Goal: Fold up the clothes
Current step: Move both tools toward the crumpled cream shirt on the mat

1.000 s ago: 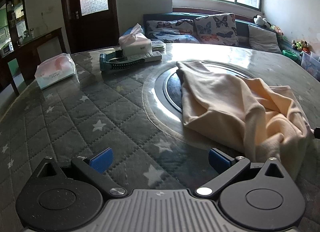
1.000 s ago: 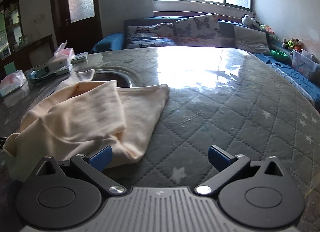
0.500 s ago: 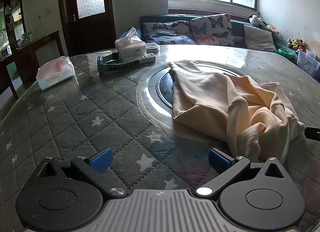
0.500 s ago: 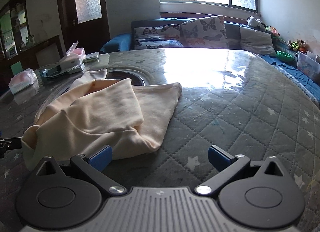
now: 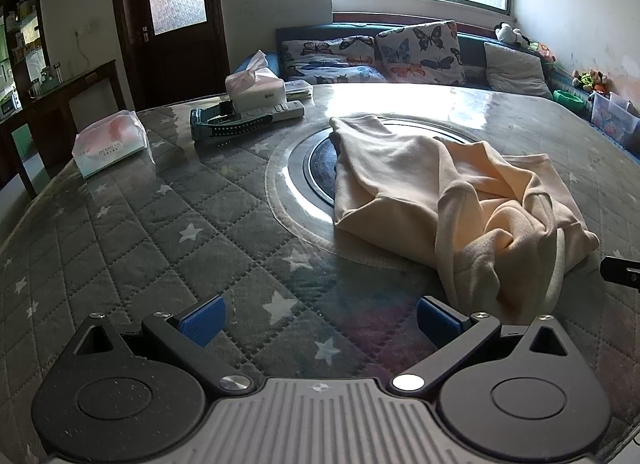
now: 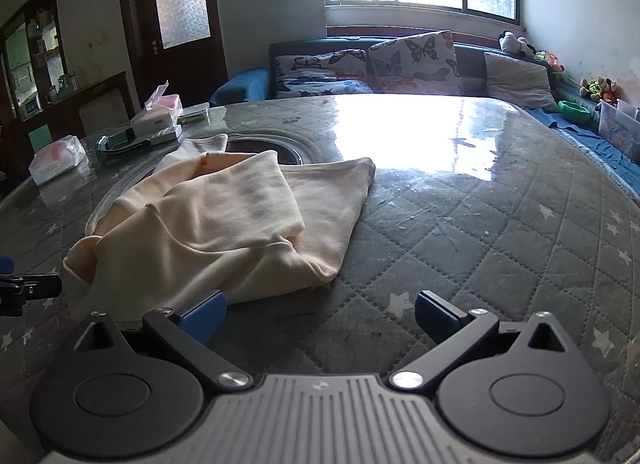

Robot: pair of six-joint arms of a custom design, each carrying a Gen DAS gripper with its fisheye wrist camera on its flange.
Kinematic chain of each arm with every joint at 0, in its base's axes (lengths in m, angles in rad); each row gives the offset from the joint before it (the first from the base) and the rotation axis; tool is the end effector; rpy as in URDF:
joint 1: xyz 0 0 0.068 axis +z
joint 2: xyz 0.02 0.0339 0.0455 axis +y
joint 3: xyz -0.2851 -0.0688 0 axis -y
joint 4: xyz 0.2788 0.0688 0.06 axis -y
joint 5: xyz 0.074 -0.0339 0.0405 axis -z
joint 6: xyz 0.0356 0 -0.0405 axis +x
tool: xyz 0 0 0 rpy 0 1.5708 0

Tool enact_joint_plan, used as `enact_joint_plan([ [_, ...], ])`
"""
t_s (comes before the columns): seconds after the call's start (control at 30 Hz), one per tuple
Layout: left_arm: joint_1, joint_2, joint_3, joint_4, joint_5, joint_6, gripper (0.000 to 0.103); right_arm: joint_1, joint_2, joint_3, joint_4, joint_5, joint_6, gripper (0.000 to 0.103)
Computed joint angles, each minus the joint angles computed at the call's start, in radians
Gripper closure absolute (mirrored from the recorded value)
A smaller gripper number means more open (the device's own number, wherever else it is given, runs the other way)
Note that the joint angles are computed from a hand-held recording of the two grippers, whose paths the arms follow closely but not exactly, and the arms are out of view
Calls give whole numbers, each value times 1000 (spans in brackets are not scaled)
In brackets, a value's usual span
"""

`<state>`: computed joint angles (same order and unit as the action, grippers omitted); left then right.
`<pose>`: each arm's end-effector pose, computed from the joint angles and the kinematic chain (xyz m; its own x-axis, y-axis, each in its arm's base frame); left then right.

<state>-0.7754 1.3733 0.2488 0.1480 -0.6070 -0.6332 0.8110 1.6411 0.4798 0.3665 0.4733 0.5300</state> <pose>0.1544 -0.1229 0.0819 -0.6822 -0.0118 -0.7310 -0.0705 0.9963 0.0497 0.2047 0.1919 0.0906 -0.6392 -0.0195 -0.7688 -0.1185 0.9902 0.0734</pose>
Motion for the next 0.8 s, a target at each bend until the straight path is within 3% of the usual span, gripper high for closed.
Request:
enact_joint_plan([
  [0.8, -14, 7, 25, -36, 9, -10, 0, 13, 7, 17, -6, -16, -3, 3],
])
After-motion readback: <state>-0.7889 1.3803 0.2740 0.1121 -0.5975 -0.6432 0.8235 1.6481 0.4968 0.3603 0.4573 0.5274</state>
